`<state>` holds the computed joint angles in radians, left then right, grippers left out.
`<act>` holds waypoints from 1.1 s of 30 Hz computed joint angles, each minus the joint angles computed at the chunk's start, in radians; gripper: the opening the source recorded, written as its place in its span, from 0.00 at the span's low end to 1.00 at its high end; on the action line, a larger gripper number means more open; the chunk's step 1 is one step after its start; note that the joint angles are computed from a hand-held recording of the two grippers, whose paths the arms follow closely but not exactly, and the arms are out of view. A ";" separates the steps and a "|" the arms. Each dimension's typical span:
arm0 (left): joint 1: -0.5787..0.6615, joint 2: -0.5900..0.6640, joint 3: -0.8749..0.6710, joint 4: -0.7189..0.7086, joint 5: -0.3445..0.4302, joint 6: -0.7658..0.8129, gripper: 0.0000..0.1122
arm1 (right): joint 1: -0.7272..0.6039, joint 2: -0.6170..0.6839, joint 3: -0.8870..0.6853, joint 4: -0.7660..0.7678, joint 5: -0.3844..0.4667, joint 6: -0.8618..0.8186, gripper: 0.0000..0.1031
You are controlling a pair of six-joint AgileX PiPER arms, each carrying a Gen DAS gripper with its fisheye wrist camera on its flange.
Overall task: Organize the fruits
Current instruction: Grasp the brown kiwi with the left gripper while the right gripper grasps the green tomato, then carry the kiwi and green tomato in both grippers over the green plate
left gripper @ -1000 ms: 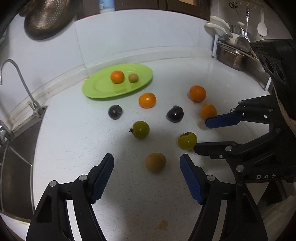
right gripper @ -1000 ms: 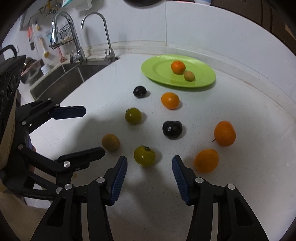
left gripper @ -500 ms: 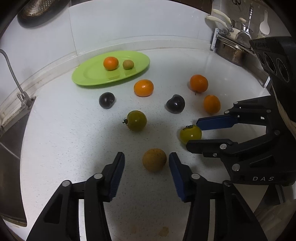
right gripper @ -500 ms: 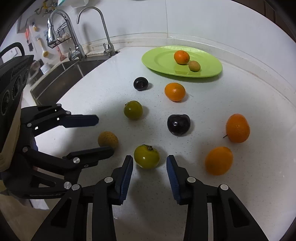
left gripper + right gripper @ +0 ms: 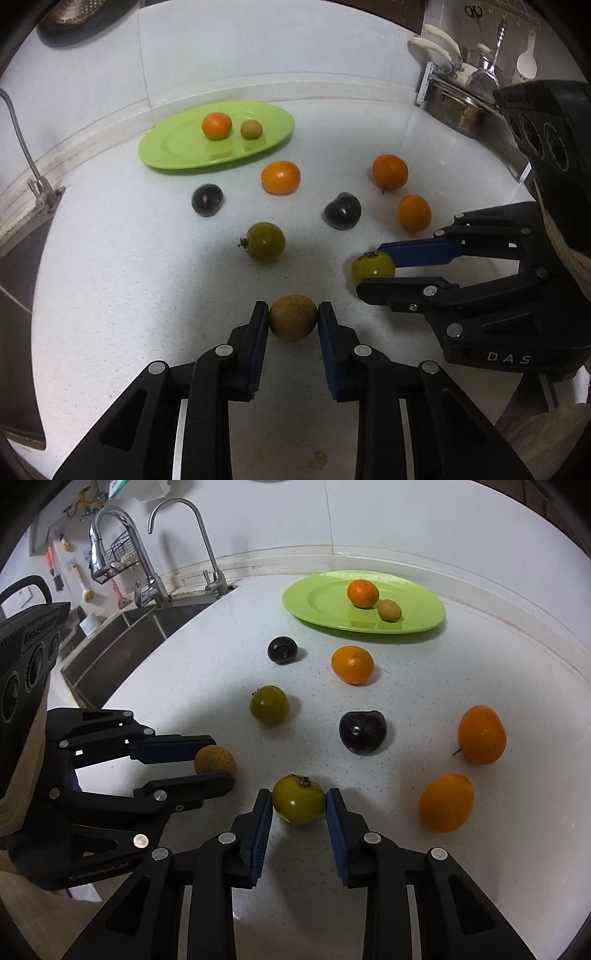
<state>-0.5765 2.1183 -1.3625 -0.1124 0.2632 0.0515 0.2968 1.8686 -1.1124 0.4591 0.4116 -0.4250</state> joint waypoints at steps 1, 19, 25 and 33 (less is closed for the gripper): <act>0.001 -0.010 0.008 0.001 -0.007 -0.005 0.25 | -0.001 -0.002 0.001 0.002 -0.001 -0.001 0.30; 0.025 -0.134 0.035 0.079 -0.044 -0.080 0.25 | 0.021 -0.098 -0.022 -0.071 -0.044 0.137 0.30; 0.041 -0.145 0.012 0.132 -0.052 -0.126 0.25 | 0.029 -0.111 -0.044 -0.120 -0.072 0.207 0.30; 0.060 -0.132 -0.059 0.197 -0.048 -0.182 0.25 | 0.026 -0.091 -0.102 -0.181 -0.103 0.291 0.30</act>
